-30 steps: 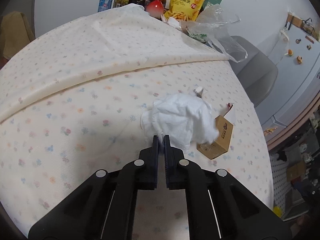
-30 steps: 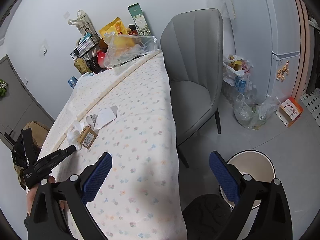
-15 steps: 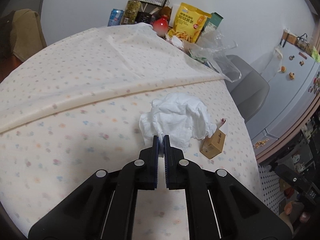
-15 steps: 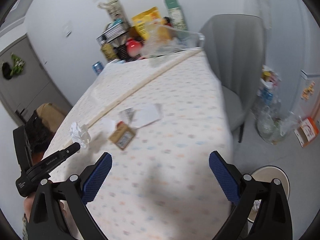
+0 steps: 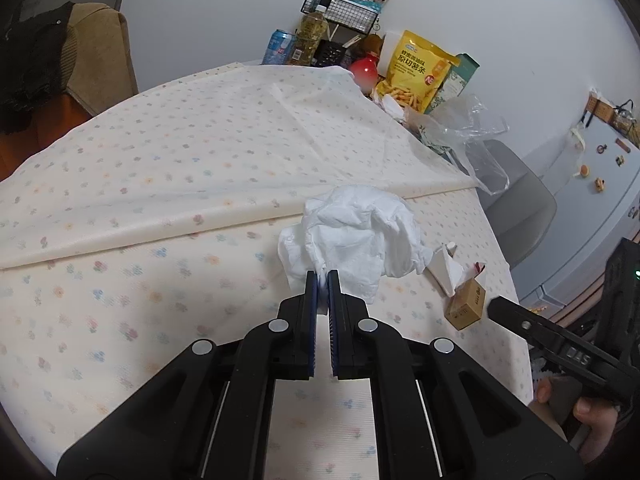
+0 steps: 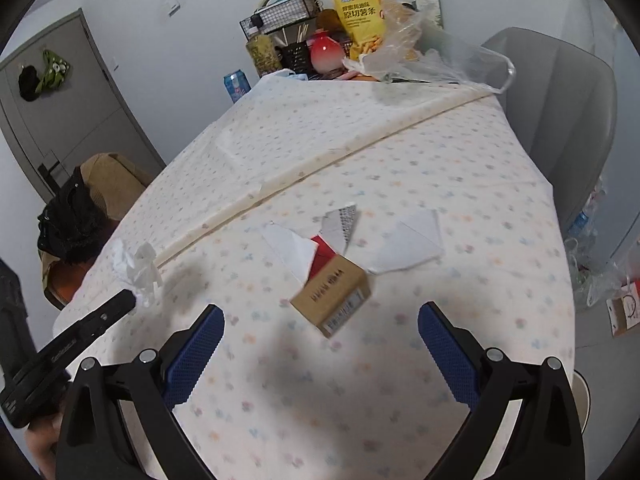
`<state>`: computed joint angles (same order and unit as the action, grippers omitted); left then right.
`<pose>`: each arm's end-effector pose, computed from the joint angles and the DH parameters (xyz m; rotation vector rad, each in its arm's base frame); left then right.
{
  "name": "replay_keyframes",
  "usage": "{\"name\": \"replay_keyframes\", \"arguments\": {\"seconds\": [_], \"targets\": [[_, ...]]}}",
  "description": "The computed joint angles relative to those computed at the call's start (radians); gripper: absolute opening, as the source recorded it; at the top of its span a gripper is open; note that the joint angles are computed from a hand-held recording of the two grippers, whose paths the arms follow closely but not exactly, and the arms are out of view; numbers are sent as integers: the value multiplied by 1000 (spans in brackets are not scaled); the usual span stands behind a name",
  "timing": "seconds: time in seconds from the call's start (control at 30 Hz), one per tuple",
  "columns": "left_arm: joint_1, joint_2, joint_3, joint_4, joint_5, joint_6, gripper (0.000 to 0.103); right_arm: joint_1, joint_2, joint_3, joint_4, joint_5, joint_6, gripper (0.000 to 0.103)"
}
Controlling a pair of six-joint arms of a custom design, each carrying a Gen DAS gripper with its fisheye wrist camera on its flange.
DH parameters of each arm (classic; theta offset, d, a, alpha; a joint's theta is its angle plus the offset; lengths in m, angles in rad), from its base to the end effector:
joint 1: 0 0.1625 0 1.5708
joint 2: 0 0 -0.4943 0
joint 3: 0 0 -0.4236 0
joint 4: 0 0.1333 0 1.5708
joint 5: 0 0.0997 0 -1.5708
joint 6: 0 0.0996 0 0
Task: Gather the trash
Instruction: 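Grasp the small brown cardboard box with the right gripper while the left holds the tissue, then carry the tissue and cardboard box over the trash bin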
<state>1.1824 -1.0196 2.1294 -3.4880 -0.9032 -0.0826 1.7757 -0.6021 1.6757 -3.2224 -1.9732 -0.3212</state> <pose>-0.0365 -0.6039 0.2222 0.0143 2.4468 -1.2012 0.2435 -0.7083 0.0479 0.5268 -2.5662 0.7452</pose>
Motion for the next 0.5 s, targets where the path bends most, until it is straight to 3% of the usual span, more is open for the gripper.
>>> {"name": "replay_keyframes", "arguments": {"seconds": [0.1, 0.17, 0.2, 0.23, 0.33, 0.5], "targets": [[0, -9, 8, -10, 3, 7, 6, 10, 38, -39, -19, -69, -10, 94], [2, -15, 10, -8, 2, 6, 6, 9, 54, -57, -21, -107, -14, 81], [2, -16, 11, -9, 4, 5, 6, 4, 50, -61, 17, -112, 8, 55], [3, -19, 13, -10, 4, 6, 6, -6, 40, -57, 62, -92, 31, 37], [2, -18, 13, -8, 5, 8, 6, 7, 37, -29, 0, -131, -14, 29], [-10, -9, 13, -9, -4, 10, 6, 20, -12, 39, -41, -80, -30, 29]]}}
